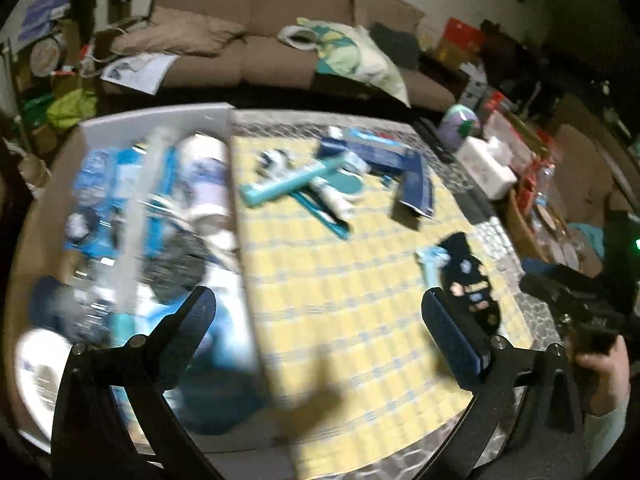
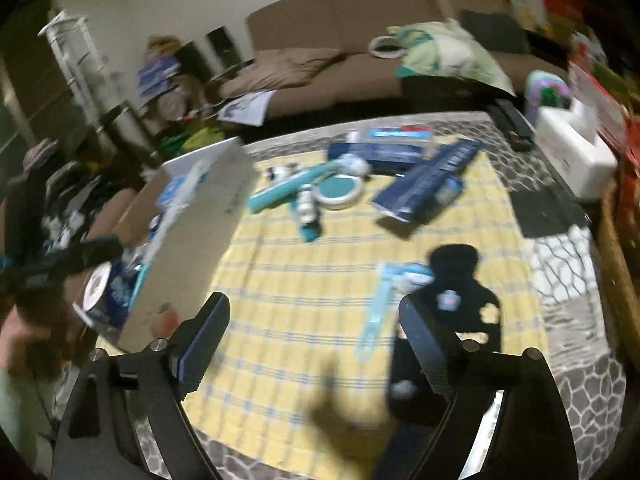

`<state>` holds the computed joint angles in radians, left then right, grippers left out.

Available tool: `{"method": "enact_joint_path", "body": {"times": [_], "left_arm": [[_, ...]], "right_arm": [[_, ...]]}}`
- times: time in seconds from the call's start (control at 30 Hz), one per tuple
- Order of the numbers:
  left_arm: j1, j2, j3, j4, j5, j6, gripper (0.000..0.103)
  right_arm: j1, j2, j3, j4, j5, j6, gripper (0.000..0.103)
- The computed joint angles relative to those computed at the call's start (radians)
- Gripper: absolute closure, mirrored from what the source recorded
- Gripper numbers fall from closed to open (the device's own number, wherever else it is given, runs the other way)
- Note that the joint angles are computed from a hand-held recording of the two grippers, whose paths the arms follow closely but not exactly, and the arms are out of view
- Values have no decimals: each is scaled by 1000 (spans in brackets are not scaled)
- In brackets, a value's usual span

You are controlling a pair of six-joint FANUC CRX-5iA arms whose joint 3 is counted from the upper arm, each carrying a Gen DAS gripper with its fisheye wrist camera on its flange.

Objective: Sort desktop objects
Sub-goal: 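Move both grippers back over the table, then grasp the light blue plastic clip with the left gripper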

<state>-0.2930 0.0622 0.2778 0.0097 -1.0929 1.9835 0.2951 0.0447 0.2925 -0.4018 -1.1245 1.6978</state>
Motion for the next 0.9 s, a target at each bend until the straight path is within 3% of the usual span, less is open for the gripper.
{"method": "enact_joint_path", "body": {"times": [0.13,0.43,0.6,0.73,0.9], "left_arm": [[-55,71,2,25,62,62,0],[-159,308,165,1,63,104,0],[-191,423,301,-61,30,116,0],[-204,497,396,-92,-12,100,1],[-206,533,422,-75,17,74,16]], "right_arm": [[-58,16,-3,-51,19,-12,14],[-127,118,72,-132,27,1,14],[-131,174,120,-142,7,76,26],[-171,206,141,-195,-12,83,27],[-203,218,157,-240,-23,88,27]]}}
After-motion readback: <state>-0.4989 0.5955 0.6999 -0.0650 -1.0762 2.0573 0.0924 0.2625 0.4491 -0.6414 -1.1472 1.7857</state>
